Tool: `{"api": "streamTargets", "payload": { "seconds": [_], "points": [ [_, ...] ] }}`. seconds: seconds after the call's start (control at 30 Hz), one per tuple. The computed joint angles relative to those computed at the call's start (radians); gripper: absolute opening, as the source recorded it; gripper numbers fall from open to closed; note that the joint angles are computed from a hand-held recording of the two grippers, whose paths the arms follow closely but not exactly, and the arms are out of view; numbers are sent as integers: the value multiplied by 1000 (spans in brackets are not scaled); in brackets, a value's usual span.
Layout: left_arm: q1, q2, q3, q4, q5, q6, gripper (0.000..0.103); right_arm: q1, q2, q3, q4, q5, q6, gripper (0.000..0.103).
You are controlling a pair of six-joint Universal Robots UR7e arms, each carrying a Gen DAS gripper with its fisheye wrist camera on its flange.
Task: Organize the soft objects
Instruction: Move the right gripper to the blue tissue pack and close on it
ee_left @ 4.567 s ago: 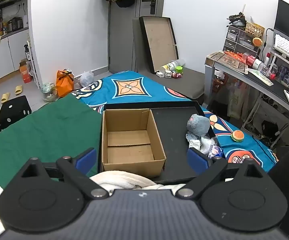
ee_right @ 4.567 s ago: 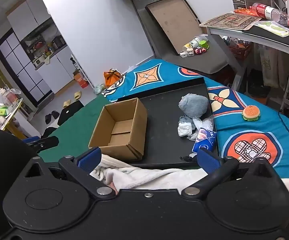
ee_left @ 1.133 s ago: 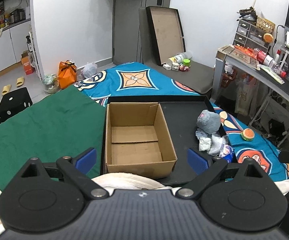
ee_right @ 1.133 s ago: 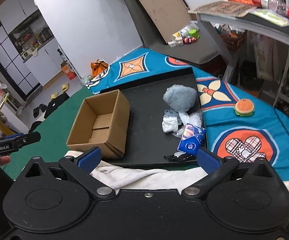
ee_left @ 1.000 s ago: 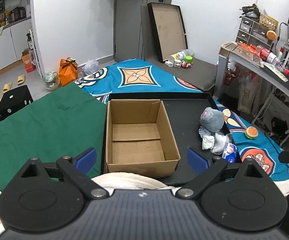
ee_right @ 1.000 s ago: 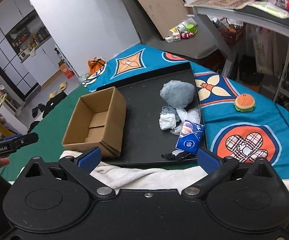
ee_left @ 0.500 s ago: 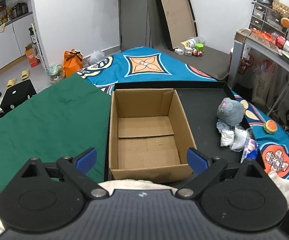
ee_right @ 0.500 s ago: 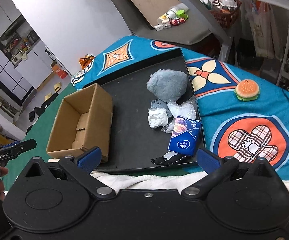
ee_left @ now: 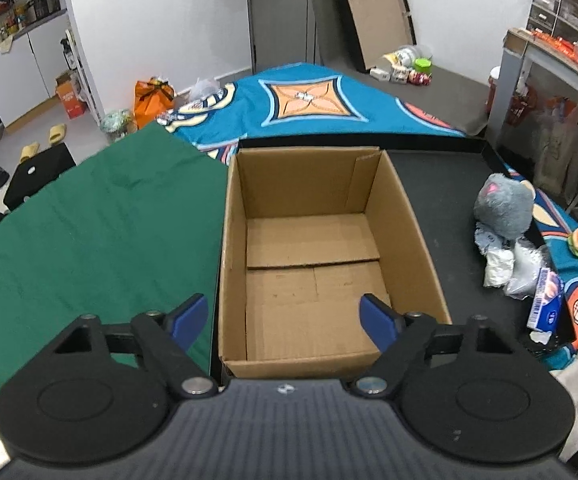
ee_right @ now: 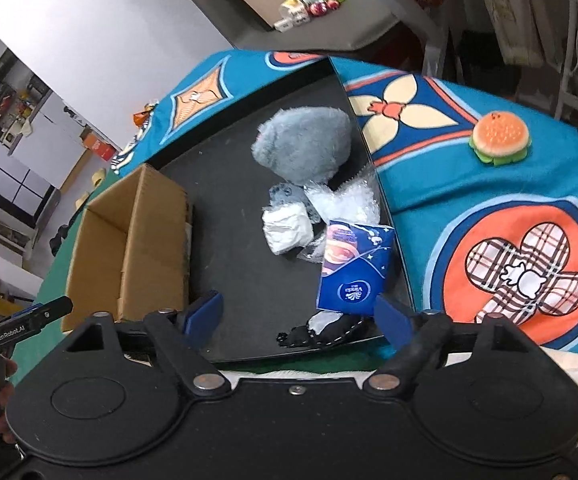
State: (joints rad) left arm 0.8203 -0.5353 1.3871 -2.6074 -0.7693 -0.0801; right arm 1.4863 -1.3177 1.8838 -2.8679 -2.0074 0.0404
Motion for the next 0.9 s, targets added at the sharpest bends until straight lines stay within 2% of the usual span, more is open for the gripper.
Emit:
{"api": "streamTargets", "payload": {
  "seconds": [0.13, 0.2, 0.27, 0.37, 0.5, 0.63, 0.7, 0.8, 0.9],
  "points": [
    [11, 23, -31, 37, 9, -18, 69, -23, 13, -14, 21, 5, 33, 78],
    [15, 37, -43, 39, 27, -12, 68, -34, 22, -24, 33, 13, 46, 78],
    [18, 47, -55, 43, 45, -8, 67, -43, 34, -34, 43, 14, 51, 78],
    [27, 50, -72, 72, 38, -26, 57, -52, 51, -47, 56, 10, 55, 78],
    [32, 55, -82, 87, 52, -25, 53, -64, 71, -67, 73, 8, 63, 78],
    [40, 63, -106, 137, 52, -54, 40, -75, 85, -81, 88, 6, 71, 77],
    [39, 66, -102, 108, 66, -40, 31, -79, 93, -88, 92, 4, 74, 77],
    [41, 70, -106, 109, 82, -40, 23, -87, 103, -97, 85, 4, 74, 68],
    [45, 76, -119, 118, 79, -53, 13, -88, 111, -108, 90, -4, 75, 52]
  ]
}}
